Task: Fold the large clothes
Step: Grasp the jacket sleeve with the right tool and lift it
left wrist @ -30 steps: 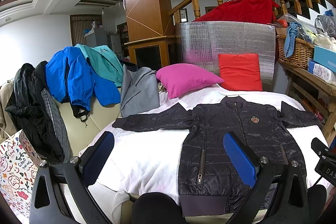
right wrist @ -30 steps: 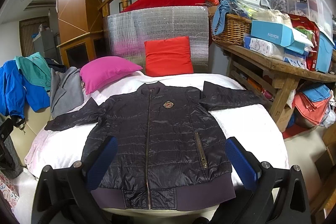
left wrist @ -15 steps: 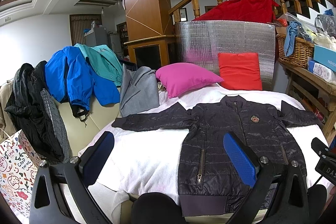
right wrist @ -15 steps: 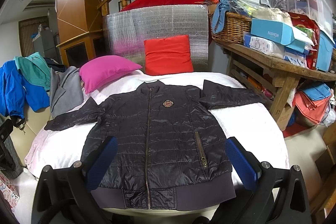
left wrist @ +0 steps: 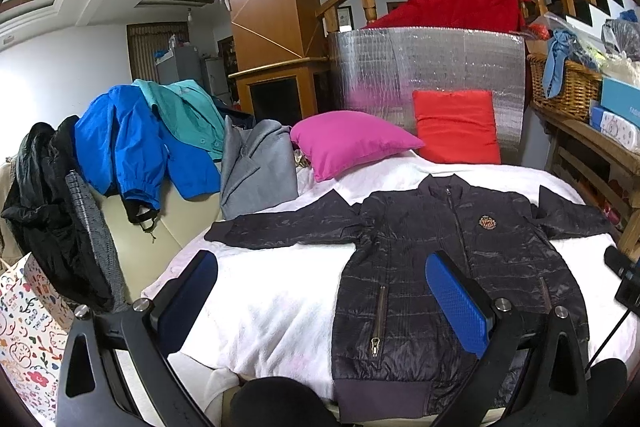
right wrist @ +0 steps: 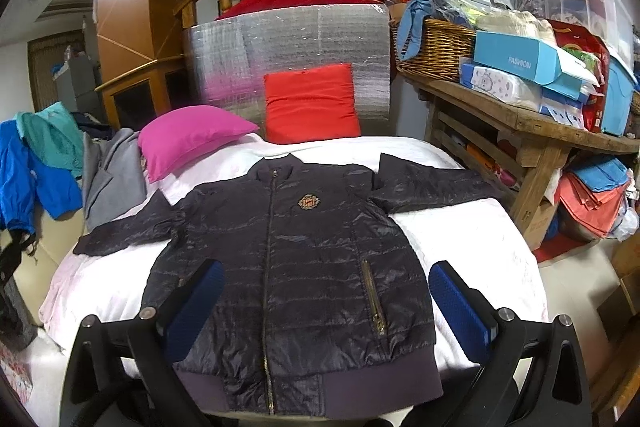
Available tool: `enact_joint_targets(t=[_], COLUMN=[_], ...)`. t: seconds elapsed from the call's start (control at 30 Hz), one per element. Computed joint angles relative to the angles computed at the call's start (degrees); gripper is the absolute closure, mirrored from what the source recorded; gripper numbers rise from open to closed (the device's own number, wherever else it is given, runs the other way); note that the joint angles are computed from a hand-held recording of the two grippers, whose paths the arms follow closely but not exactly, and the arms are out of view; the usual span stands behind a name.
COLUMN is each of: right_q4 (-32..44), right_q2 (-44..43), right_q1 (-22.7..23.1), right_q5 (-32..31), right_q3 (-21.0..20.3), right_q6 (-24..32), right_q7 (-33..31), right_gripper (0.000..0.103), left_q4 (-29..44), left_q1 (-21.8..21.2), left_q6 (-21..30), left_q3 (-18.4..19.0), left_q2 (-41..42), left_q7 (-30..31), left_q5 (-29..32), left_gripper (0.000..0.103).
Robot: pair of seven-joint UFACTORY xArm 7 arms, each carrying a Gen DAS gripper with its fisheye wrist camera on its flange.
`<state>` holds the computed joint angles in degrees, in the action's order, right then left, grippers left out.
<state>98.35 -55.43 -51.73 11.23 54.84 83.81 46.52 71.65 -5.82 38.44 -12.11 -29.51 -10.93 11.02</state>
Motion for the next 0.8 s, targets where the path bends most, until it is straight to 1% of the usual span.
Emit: enact_joint_targets(t=[0.13,0.2,0.27,0.33,0.4,0.43,0.53,0.57,0.6,0.7,0.73,0.8], right_q4=[-5.0,-9.6,-17.9,-28.9,-39.7,-45.2,-57.2,-60.1,-63.3,-67.7,-68.2,-68.1], right_q2=[1.0,2.2,2.7,2.5,2.4,2.4,3.4,4.3,6.0,11.3,12.8,17.0], right_q1=[0.8,2.9,6.6,11.1,15.2,16.7,19.2,20.0,21.3,24.7,25.0,26.3], right_q5=[-0.5,-1.0,-0.4,1.7,5.2,7.3,11.2,12.4,14.4,17.3,17.3,17.0], right_q3=[-1.5,-2.8,-6.3,-11.4,-16.9,-19.8,-27.0,-29.3,-32.3,-39.3,-40.5,-44.2], right_q6=[-3.9,-7.8,-15.2,-25.1,-34.8,-39.7,-51.4,-55.3,-60.5,-71.5,-73.7,-77.2], right_q7=[0.6,1.2,1.9,2.8,4.1,5.0,6.4,6.3,6.0,5.0,5.4,4.9], right_gripper=[0.0,0.0,0.0,0.0,0.0,0.0,0.0,0.0,0.0,0.0,0.0,0.0], left_q4=[3.4,7.0,12.8,19.0,28.1,32.4,41.1,44.5,48.1,57.4,59.1,58.3], left_q1=[-0.2,-2.1,-4.5,-6.5,-9.1,-10.6,-15.3,-16.2,-17.1,-19.3,-19.9,-20.7], left_q6=[0.9,2.8,6.1,9.3,14.4,16.0,16.4,17.1,17.6,18.4,17.9,16.0], left_q3=[-1.2,-0.8,-0.3,0.0,0.1,0.7,4.1,4.9,5.5,7.3,8.0,9.2], left_q2=[5.2,10.4,18.1,26.4,37.3,42.3,52.1,54.8,57.8,64.7,66.3,66.8], left_q7=[-0.1,1.4,3.5,4.0,3.2,2.0,-2.6,-2.7,-2.4,-1.0,-0.5,0.3], left_q5=[0.8,-0.7,-2.9,-2.8,0.1,1.8,6.5,6.3,5.7,4.3,4.0,3.4], left_gripper=[0.0,0.0,0.0,0.0,0.0,0.0,0.0,0.0,0.0,0.0,0.0,0.0])
